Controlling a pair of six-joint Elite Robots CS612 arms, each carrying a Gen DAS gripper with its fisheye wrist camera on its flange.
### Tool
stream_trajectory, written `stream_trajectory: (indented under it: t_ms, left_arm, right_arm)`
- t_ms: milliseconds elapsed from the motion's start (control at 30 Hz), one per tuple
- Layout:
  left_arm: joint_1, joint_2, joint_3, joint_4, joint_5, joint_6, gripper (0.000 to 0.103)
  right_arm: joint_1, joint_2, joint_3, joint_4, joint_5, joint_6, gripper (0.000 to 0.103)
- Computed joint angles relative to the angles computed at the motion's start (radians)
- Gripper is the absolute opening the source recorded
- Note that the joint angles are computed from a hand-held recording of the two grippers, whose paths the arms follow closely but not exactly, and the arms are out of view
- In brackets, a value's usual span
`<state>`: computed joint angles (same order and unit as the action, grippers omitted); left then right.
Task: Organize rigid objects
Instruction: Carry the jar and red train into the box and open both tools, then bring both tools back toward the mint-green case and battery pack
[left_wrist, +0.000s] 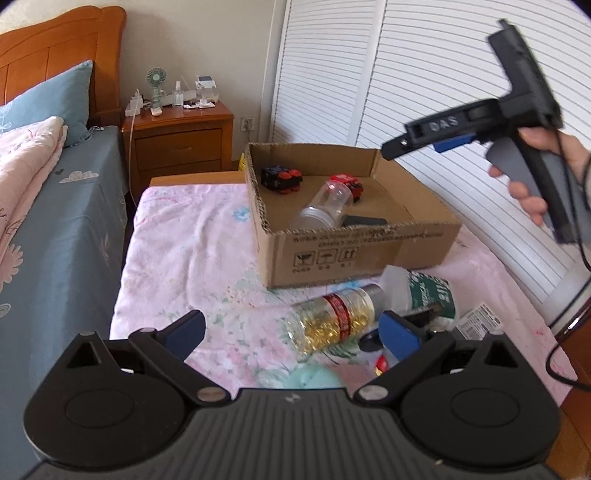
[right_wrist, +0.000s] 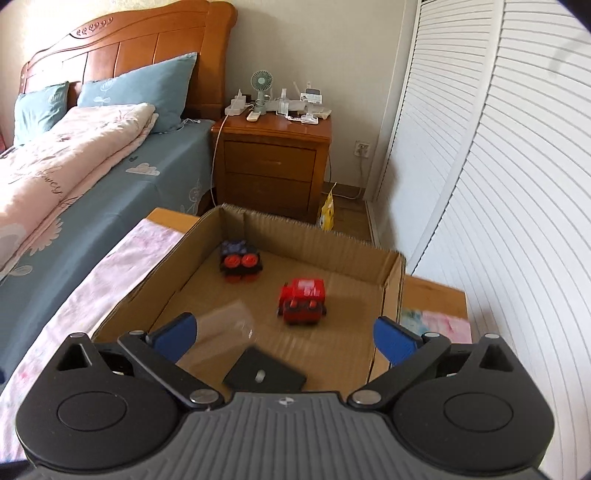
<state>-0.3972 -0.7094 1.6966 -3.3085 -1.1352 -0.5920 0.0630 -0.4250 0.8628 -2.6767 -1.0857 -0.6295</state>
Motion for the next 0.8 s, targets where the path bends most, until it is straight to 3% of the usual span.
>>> stream_trajectory:
  t_ms: [300,433,633,800]
  left_arm:
    - [-0.016,0.004,0.002,0.010,-0.009,0.015,0.100]
    - [-0.023,0.009,0.004,0.018,-0.016,0.020,0.100]
    - [-0.038,0.007,0.020,0.014,-0.023,0.014,0.100]
    - [-0.052,0.002,0.040,0.010,-0.007,-0.002,0.100]
  right_arm:
    - [-0.050,-0.115,0.300,-0.194,-0.053,0.019,0.103]
    - [-0.075,-0.137,0.396,-0.264,-0.089,0.044,0.103]
    - [-0.106,-0.155,0.499,-0.289,-0.078,0.044,0.103]
    - [-0.111,-0.155,0.528,-0.302,-0.077,0.038,0.103]
